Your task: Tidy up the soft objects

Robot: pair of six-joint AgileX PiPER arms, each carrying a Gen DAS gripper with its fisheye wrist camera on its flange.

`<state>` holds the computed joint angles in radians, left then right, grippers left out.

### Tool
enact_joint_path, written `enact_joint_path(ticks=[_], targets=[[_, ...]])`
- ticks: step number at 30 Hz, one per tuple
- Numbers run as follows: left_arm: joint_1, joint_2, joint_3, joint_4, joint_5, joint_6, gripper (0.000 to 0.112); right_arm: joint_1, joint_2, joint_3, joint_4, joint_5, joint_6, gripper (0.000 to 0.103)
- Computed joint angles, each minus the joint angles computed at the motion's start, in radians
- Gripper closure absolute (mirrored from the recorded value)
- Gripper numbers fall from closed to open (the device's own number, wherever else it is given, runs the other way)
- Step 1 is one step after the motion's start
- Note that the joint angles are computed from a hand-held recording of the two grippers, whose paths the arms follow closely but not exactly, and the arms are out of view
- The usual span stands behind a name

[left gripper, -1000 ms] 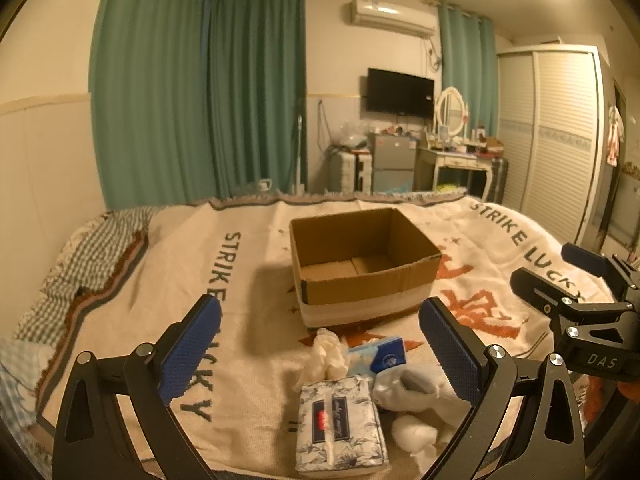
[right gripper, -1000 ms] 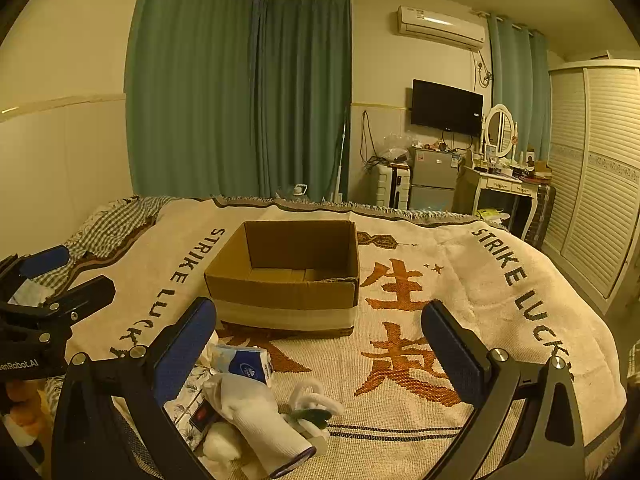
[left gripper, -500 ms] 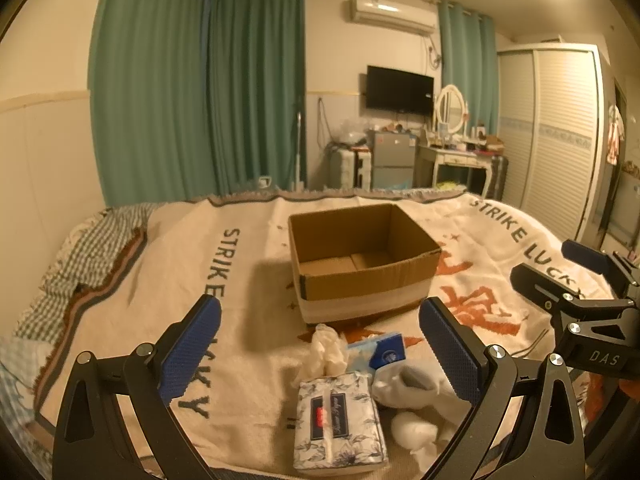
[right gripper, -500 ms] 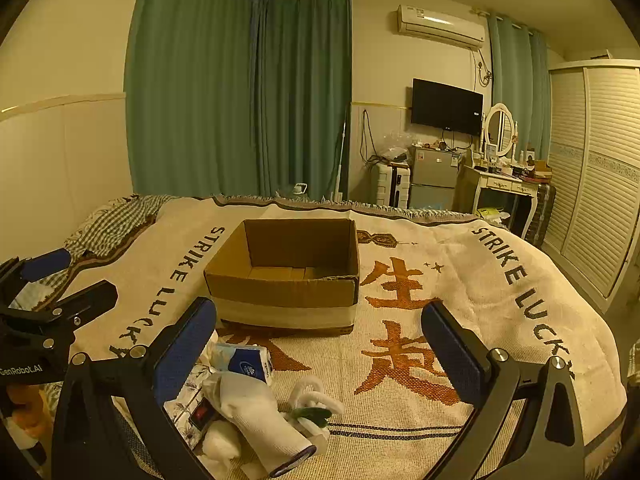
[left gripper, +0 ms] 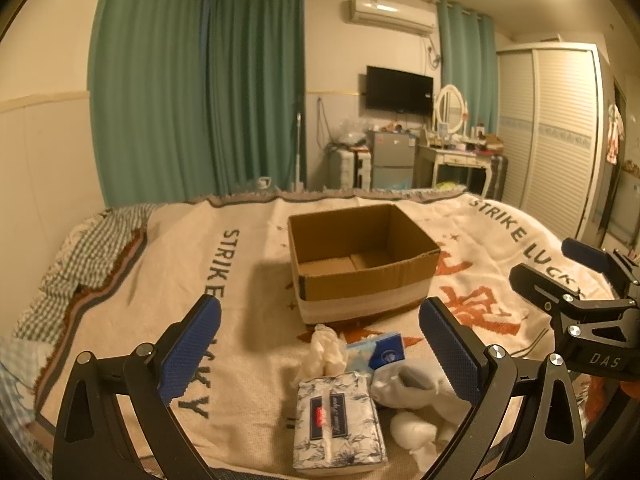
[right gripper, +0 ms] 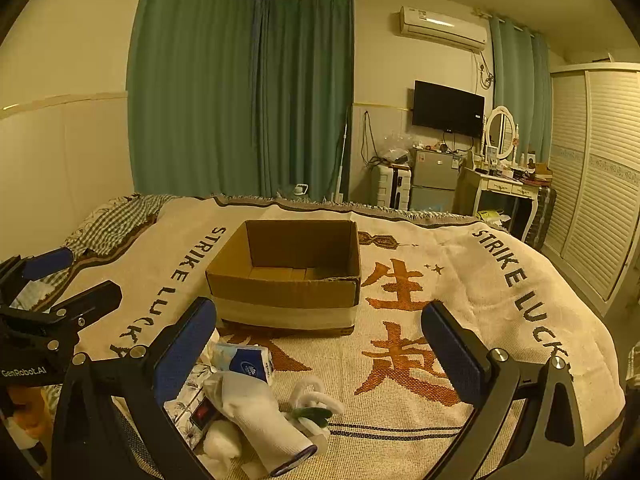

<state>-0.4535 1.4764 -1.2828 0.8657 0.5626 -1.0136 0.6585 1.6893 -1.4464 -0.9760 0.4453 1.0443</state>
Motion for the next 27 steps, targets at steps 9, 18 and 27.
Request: enact_joint_path(ticks=[9,18,27], targets=[[-0.017,-0.015,0.005,0.021,0.014,-0.008,0.011,0.005,-0.013,-0.002,0.011,0.002,-0.013,0.000],[-0.042,-0.033,-0.035,0.005,0.076,0.004,0.011,0.005,-0.070,0.022,0.097,-0.025,-0.107,0.000],[0.001,0.028,0.019,-0.128,0.112,0.075,0.012,0.007,-0.047,0.034,0.343,-0.023,-0.406,0.000]])
